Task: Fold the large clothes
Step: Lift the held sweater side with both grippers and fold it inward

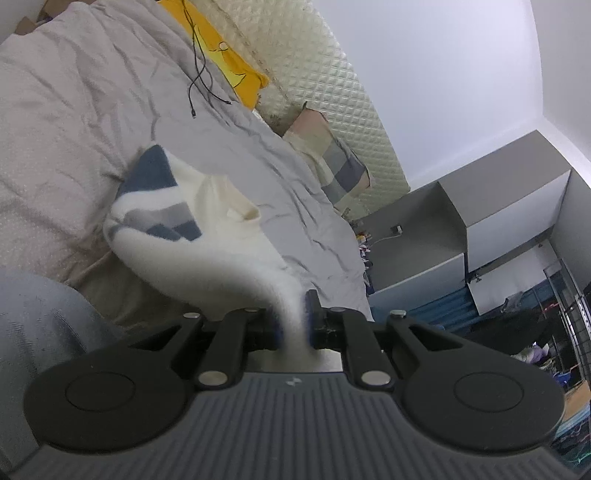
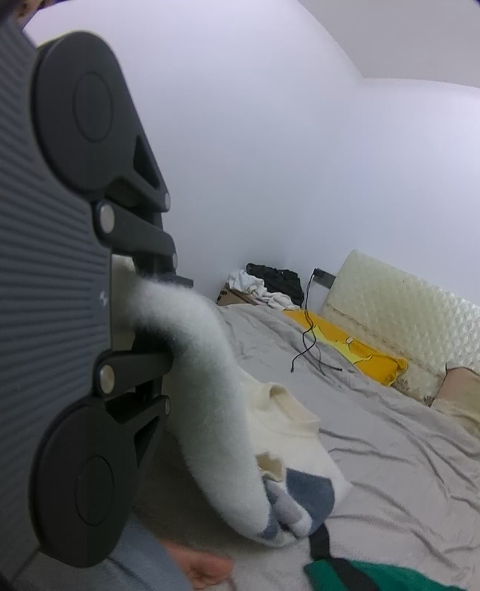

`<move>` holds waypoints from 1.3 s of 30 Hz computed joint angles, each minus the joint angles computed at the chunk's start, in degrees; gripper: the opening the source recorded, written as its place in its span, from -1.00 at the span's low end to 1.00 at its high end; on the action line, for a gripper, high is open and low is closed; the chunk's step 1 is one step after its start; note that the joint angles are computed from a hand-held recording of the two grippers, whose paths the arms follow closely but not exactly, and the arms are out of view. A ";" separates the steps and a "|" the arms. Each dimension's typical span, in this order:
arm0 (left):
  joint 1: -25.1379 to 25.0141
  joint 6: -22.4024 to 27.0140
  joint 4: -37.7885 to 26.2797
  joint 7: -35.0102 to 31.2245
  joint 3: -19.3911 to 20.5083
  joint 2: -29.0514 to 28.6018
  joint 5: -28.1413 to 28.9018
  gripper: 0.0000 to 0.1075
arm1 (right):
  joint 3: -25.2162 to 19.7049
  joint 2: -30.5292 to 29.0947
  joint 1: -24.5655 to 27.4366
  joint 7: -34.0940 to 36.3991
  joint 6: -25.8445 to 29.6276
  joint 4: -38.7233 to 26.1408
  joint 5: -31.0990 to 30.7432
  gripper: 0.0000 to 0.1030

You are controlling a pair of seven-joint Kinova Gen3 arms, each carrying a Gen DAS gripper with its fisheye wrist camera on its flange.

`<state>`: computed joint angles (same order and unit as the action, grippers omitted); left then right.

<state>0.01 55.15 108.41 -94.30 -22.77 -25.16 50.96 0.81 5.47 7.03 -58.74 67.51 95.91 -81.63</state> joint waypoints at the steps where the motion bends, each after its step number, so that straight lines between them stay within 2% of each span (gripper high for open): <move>1: 0.30 -0.84 0.54 -0.80 -0.36 0.24 0.86 -0.75 | -0.12 0.51 -0.25 -0.09 -0.52 -0.46 0.10 -0.65; 5: 1.04 -4.00 -0.42 -5.75 -2.04 6.51 7.59 -0.75 | -2.06 3.63 -1.16 -2.70 -4.68 -3.87 0.00 -0.63; 9: -6.24 -5.19 -7.01 -10.75 4.21 16.31 13.92 -0.75 | -8.26 10.23 -0.17 -7.98 -10.09 -13.55 4.50 -0.63; 11: -7.60 -5.24 -11.38 -11.56 5.71 21.62 15.33 -0.75 | -6.79 13.93 -3.74 -11.91 -13.91 -18.86 6.30 -0.63; 13: -10.01 -7.16 -16.42 -8.97 9.09 26.93 13.79 -0.75 | -3.84 17.55 -7.98 -15.35 -16.68 -24.17 8.60 -0.63; 15: -9.05 -8.84 -20.70 -7.23 8.48 31.96 13.75 -0.75 | -2.97 21.30 -10.12 -19.96 -18.88 -29.48 12.29 -0.63; 17: -7.11 -9.27 -23.28 -7.83 5.62 36.19 16.80 -0.75 | -2.39 25.42 -11.35 -24.61 -19.94 -34.78 15.23 -0.63; 20: -8.31 -12.61 -25.46 -9.64 7.41 40.82 19.28 -0.75 | -5.36 31.45 -10.24 -30.40 -20.15 -41.56 18.37 -0.63; 22: -9.87 -14.19 -26.14 -11.72 9.40 43.38 21.57 -0.75 | -7.64 33.79 -9.59 -30.59 -22.00 -42.79 19.31 -0.63; 26: -12.13 -17.27 -28.23 -15.69 13.13 48.04 23.40 -0.75 | -13.40 38.19 -7.09 -24.99 -25.14 -43.74 18.47 -0.63; 28: -13.04 -18.71 -29.49 -18.14 14.81 50.03 23.26 -0.75 | -16.44 40.57 -5.76 -22.51 -26.74 -44.18 17.82 -0.63; 31: -13.69 -21.25 -31.08 -19.62 17.01 52.53 22.19 -0.75 | -18.96 44.24 -5.26 -24.02 -27.74 -47.12 19.79 -0.63; 35: -13.47 -23.61 -34.71 -18.73 18.45 56.31 17.08 -0.75 | -16.81 50.01 -7.41 -33.17 -25.10 -56.35 24.83 -0.63; 39: -13.35 -22.74 -39.51 -12.17 18.53 60.69 10.98 -0.75 | -16.55 54.67 -8.75 -38.34 -23.44 -63.58 29.69 -0.63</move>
